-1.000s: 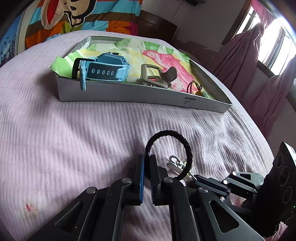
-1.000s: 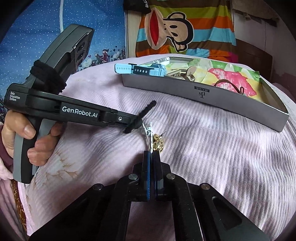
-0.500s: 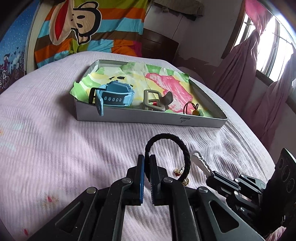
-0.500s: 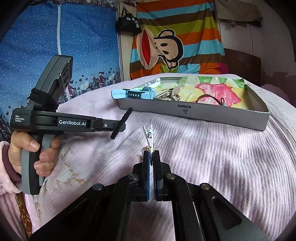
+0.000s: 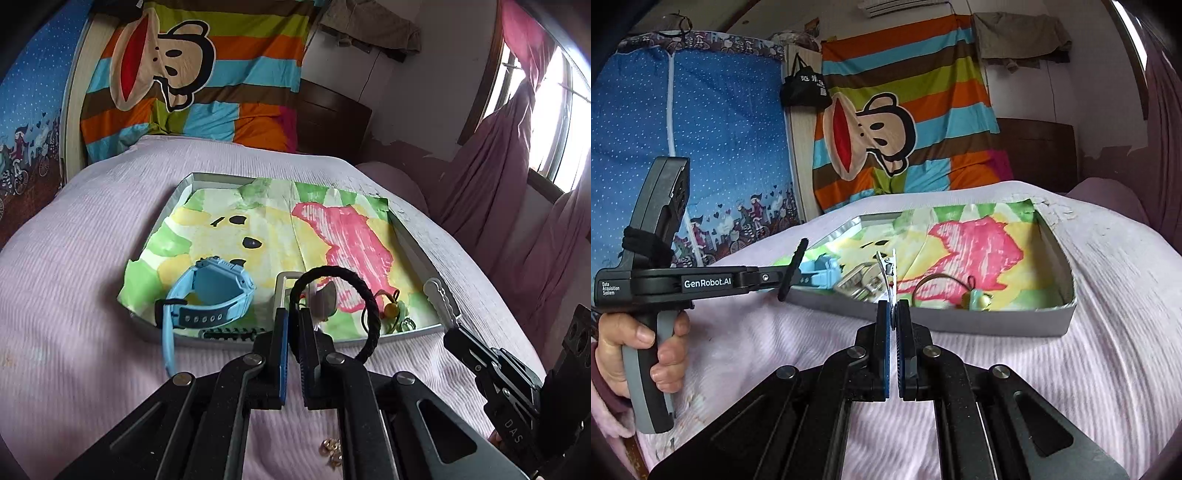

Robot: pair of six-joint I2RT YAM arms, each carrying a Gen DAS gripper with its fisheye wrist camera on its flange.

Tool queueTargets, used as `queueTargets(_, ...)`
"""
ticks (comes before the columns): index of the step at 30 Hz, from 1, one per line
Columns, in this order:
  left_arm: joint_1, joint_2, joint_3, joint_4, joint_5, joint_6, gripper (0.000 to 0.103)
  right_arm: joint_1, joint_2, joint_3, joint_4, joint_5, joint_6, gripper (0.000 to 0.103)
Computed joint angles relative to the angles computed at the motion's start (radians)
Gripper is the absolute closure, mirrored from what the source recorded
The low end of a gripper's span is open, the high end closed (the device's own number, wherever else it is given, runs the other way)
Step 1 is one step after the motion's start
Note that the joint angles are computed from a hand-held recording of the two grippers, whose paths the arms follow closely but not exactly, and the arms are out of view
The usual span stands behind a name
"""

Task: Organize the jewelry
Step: 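Carry the hair tie and earring into the silver tray and open both tools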

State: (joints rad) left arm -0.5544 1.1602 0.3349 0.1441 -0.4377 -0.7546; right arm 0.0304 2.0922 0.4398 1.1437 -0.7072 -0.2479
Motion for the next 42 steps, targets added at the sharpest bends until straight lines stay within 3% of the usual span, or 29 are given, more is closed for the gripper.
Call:
queueTargets(8, 0.036, 0.228, 0.175, 0.023, 0.042, 0.044, 0.098, -0.011, 0.014, 0.241, -0.278, 0.087, 0.119, 0.100)
queueTargets(17, 0.036, 0.377, 0.385, -0.136, 0.043, 0.101, 0.098, 0.032, 0.107, 0.381, -0.411, 0.196, 0.157, 0.100)
queueTargets(29, 0.030, 0.538, 0.577, -0.315, 0.080, 0.121, 0.097, 0.064, 0.124, 0.530, -0.664, 0.249, 0.102, 0.100)
queueTargets(38, 0.018, 0.575, 0.607, -0.345, 0.096, 0.113, 0.097, 0.069, 0.129, 0.579, -0.773, 0.249, 0.076, 0.100)
queueTargets(42, 0.018, 0.541, 0.557, -0.293, 0.101, 0.083, 0.097, 0.067, 0.128, 0.589, -0.798, 0.248, 0.066, 0.100)
